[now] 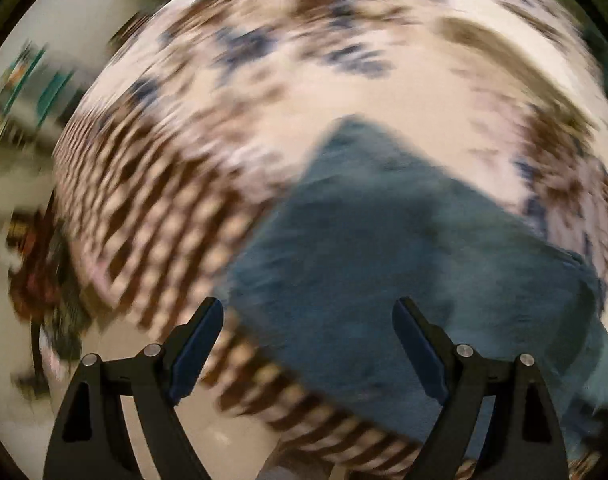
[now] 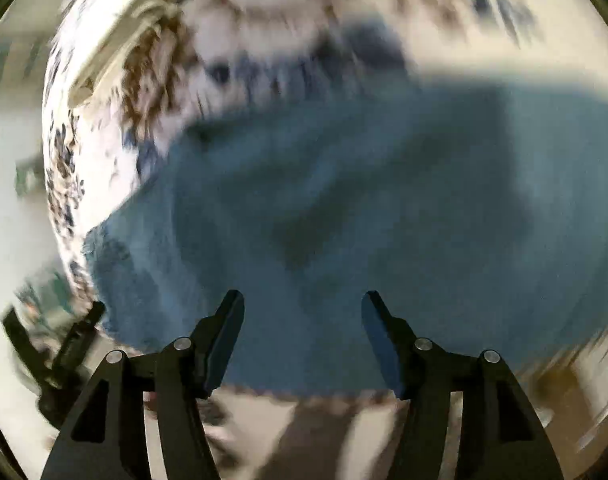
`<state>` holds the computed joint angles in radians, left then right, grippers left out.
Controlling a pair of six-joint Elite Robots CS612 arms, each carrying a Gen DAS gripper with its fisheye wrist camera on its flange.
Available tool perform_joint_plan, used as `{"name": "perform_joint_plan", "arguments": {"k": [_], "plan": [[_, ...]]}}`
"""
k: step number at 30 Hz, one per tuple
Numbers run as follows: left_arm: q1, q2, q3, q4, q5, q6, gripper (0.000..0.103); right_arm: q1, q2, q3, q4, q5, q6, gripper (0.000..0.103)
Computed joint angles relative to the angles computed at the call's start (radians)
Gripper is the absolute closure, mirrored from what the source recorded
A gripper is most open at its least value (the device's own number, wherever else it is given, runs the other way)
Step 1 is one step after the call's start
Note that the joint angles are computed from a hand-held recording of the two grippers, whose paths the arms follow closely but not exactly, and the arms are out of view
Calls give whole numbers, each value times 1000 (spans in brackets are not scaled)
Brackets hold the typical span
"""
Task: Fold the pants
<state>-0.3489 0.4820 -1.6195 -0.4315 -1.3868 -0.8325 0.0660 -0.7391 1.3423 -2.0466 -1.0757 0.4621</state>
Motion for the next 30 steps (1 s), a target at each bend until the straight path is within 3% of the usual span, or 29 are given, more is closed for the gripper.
{"name": "perform_joint_plan", "arguments": {"k": [3,5,6,7,8,9,12,14,17,19,21,23,24,25,26,27,30], "plan": [[42,23,-14,22,-92,-45,18,23,-26,116,-108,87,191,39],[73,54,-31,-13,-188,-81,19,34,-21,152,-146,119,282,39],[81,67,-41,-37,-209,-96,31,30,-23,179,-188,140,338,39],[94,90,-62,-95,-249,-119,43,25,-26,206,-244,154,387,47],[96,98,-70,-111,-253,-137,59,31,-28,214,-259,125,394,59],[96,105,-86,-130,-240,-170,74,35,-36,212,-236,64,360,86],[93,105,-127,-150,-230,-198,81,52,-40,192,-179,-3,279,97],[88,97,-143,-135,-208,-194,82,65,-52,179,-134,-39,213,98],[85,104,-150,-86,-214,-177,78,71,-47,149,-14,-53,135,99],[94,94,-126,-36,-242,-154,71,51,-37,140,52,2,78,99],[84,53,-98,16,-203,-122,60,29,-28,120,73,73,32,98],[52,3,-60,70,-104,-58,52,20,-25,83,62,63,-58,83],[34,-16,-48,85,-59,-22,34,20,-23,53,55,36,-115,59],[10,-34,-30,68,-18,43,23,20,-17,21,40,22,-164,39],[-4,-41,-19,41,-5,82,11,21,-4,-13,26,23,-200,32],[-17,-47,-1,7,7,120,11,19,14,-62,32,29,-250,28],[-59,-50,82,-157,69,225,11,29,114,-269,142,2,-476,28]]}}
